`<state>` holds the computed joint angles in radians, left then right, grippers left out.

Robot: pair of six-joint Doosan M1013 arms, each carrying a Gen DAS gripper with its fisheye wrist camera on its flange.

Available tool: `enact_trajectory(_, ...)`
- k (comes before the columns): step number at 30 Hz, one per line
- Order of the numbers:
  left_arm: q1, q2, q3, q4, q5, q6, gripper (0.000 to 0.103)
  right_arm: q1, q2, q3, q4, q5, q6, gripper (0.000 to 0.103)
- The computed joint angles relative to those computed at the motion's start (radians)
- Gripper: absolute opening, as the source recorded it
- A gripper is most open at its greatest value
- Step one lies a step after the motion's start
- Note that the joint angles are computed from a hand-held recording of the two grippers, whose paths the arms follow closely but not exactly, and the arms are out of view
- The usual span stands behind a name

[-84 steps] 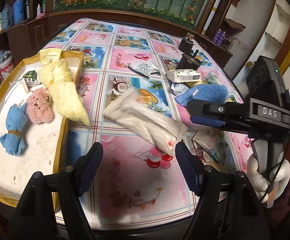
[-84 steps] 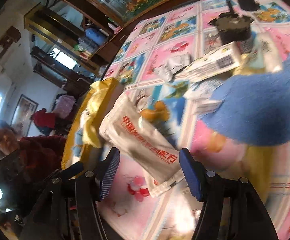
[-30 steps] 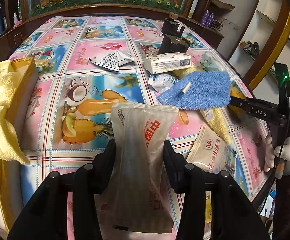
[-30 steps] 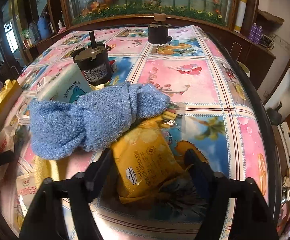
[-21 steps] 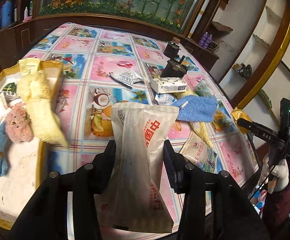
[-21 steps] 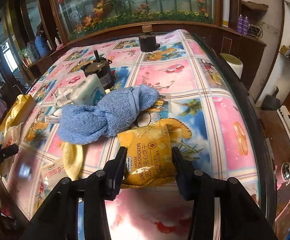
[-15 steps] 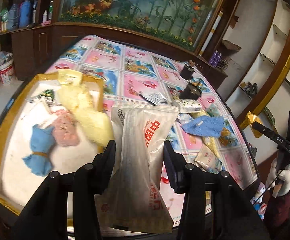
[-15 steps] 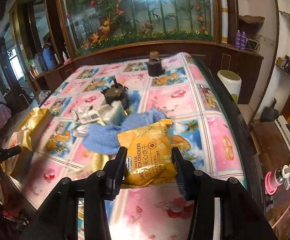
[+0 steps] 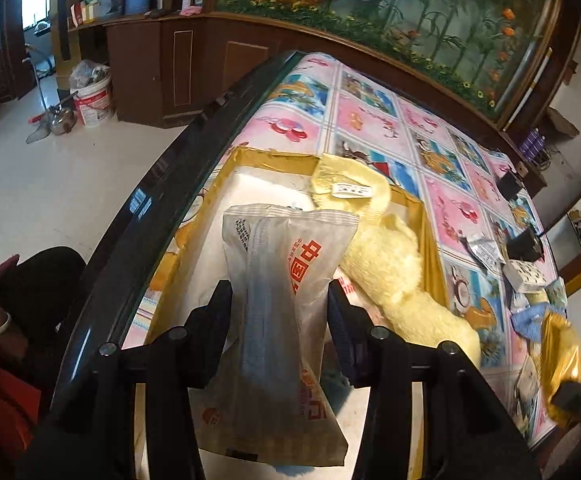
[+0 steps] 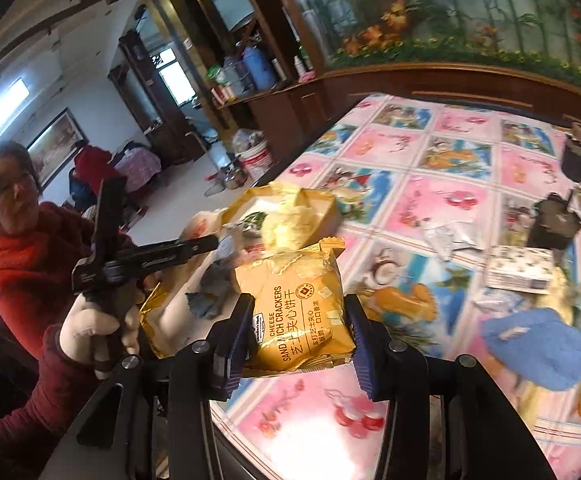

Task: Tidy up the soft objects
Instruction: 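Lower the white bag into the box with left tool while right tool drops the cracker packet there, then withdraw both open tools from the box toward the items on the table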

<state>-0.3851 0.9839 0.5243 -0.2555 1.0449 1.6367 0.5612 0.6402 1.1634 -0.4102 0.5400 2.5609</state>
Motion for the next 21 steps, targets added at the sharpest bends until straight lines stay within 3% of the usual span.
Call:
enact_trajectory(4, 0.004, 0.078, -0.138, 0.008, 0.080, -0.057, 0.047, 0.003, 0.128, -0.202, 0.184, 0.105, -0.230, 0.046)
enact_trajectory(7, 0.014, 0.093, -0.164, -0.030, 0.101, -0.065, 0.051, 0.005, 0.217, -0.346, 0.273, 0.201, -0.342, 0.046)
enact_trajectory(10, 0.022, 0.063, -0.107, -0.074, 0.067, -0.044, 0.062, 0.007, 0.290, -0.461, 0.306, 0.284, -0.391, 0.046)
enact_trajectory(15, 0.023, -0.017, 0.025, -0.106, -0.031, 0.008, 0.062, 0.011, 0.368, -0.588, 0.304, 0.381, -0.413, 0.053)
enact_trajectory(17, 0.022, -0.048, 0.071, -0.116, -0.070, 0.028, 0.062, 0.012, 0.371, -0.591, 0.302, 0.379, -0.410, 0.059)
enact_trajectory(21, 0.007, -0.120, 0.171, -0.094, -0.162, 0.071, 0.065, 0.013, 0.329, -0.519, 0.284, 0.316, -0.377, 0.062)
